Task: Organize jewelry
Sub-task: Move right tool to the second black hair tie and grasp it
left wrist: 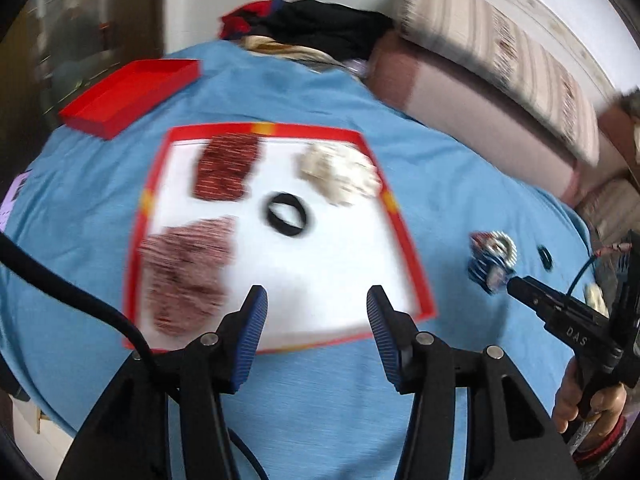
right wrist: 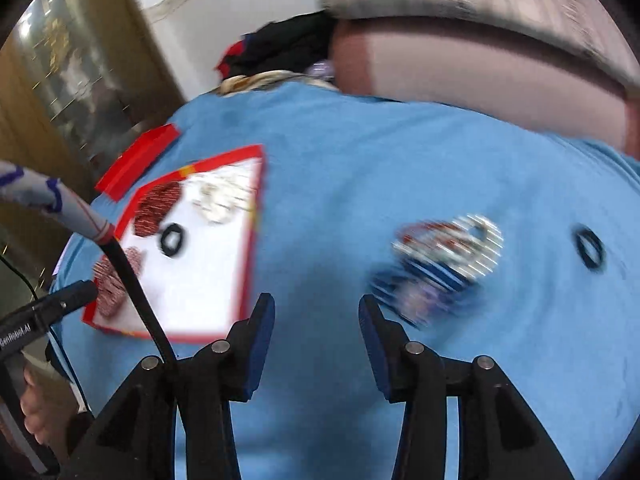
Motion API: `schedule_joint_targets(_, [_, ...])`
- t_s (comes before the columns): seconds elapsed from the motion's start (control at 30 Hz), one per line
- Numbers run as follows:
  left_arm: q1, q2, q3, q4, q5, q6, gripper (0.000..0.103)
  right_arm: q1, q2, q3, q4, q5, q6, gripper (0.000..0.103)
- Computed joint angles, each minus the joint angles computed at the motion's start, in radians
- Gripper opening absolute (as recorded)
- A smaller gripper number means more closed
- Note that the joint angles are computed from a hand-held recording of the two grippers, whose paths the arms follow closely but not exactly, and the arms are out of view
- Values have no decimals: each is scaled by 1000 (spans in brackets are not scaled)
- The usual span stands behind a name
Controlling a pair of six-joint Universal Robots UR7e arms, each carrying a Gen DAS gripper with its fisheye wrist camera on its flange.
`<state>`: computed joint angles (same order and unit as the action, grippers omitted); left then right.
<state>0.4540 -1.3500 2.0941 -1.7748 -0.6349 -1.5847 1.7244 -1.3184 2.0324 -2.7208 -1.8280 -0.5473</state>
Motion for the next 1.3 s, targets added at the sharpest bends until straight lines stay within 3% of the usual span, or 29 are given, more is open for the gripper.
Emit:
schedule_joint_targets(0.13, [2,108,-45,-102,-18,99,50,-62,-70,16,5,-21,-20,47])
schedule_joint_targets(0.4, [-22,252,-130,-149,-41,175,50,-125,-143,36,-5,-23,-55,47])
schedule_joint_targets(1.03, [-39,392,-255,-73,-46,239,51,-204,-200,45,-2,9,-53,47])
schedule_joint_targets(1.3, [6,450,-306,-107,-53,320,51,-242,-177,2,-13,2,-57,47])
